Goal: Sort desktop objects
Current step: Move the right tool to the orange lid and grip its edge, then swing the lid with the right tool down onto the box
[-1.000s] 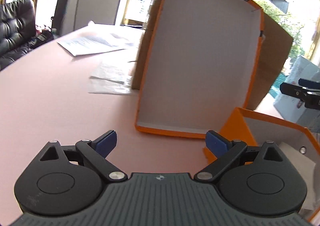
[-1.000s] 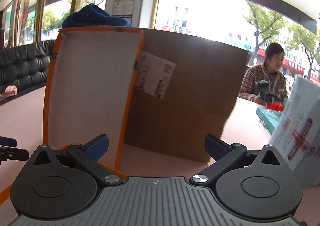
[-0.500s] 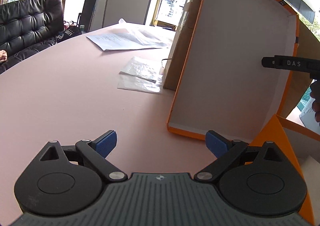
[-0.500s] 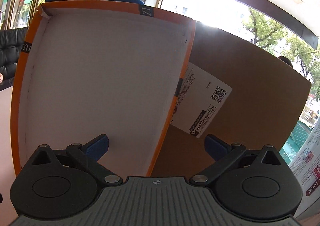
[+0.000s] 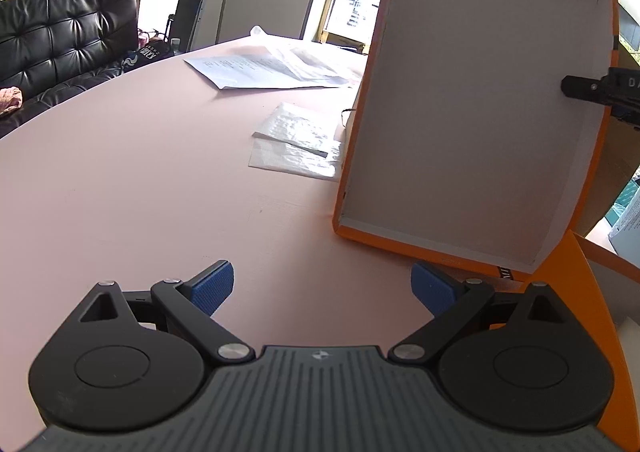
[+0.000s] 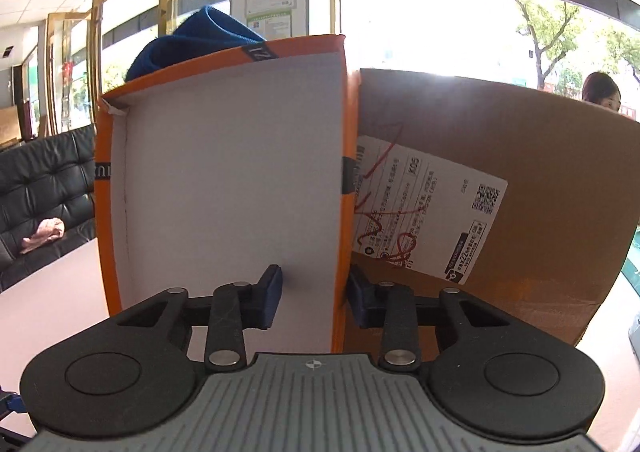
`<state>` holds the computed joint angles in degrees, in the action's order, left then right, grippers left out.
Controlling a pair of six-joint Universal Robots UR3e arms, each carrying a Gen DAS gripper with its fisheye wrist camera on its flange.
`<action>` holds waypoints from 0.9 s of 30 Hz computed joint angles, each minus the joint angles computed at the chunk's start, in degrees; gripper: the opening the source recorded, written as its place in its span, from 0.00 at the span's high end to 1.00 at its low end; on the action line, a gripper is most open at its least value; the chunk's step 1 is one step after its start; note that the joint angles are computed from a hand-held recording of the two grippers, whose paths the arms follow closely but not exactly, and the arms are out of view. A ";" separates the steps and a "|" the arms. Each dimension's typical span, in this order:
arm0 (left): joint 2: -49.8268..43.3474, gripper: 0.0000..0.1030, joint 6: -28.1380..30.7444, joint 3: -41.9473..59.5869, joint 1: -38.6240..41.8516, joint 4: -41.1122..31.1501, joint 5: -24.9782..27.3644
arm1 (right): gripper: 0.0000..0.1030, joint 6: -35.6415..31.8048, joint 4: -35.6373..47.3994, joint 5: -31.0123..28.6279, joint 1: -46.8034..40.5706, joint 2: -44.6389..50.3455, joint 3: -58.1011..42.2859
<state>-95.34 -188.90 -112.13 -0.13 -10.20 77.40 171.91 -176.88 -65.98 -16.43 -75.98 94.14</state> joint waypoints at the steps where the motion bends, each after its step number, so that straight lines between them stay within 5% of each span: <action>1: -0.04 0.07 -0.30 -0.05 0.09 0.29 0.33 | 0.77 0.04 -1.05 0.66 -0.15 -0.74 0.61; 4: 0.21 0.07 -1.08 -0.26 0.70 0.68 0.89 | 0.85 -0.82 -1.86 2.84 -0.32 -3.52 1.53; 10: 6.62 0.07 -2.43 -4.52 7.20 3.09 -2.11 | 0.85 -10.62 -1.70 6.43 0.45 -13.23 9.19; 16: 16.29 0.07 -4.15 -17.52 18.54 11.12 -4.44 | 0.83 -22.23 -12.67 2.18 10.33 -17.83 21.11; 19: 23.16 0.07 -1.92 -23.82 27.85 5.20 -13.14 | 0.83 -24.67 -20.11 0.30 15.47 -16.42 25.48; 23: 34.89 0.07 3.66 -31.60 38.27 0.66 -17.22 | 0.81 -24.10 -30.43 -2.63 22.09 -11.02 27.87; 27: 50.07 0.07 17.75 -33.37 55.43 -19.08 -25.90 | 0.78 -26.72 -35.93 -8.10 31.89 -7.48 29.76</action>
<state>-45.27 -171.15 -145.49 55.30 -29.28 51.49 145.19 -212.81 -74.08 15.45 -83.47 123.90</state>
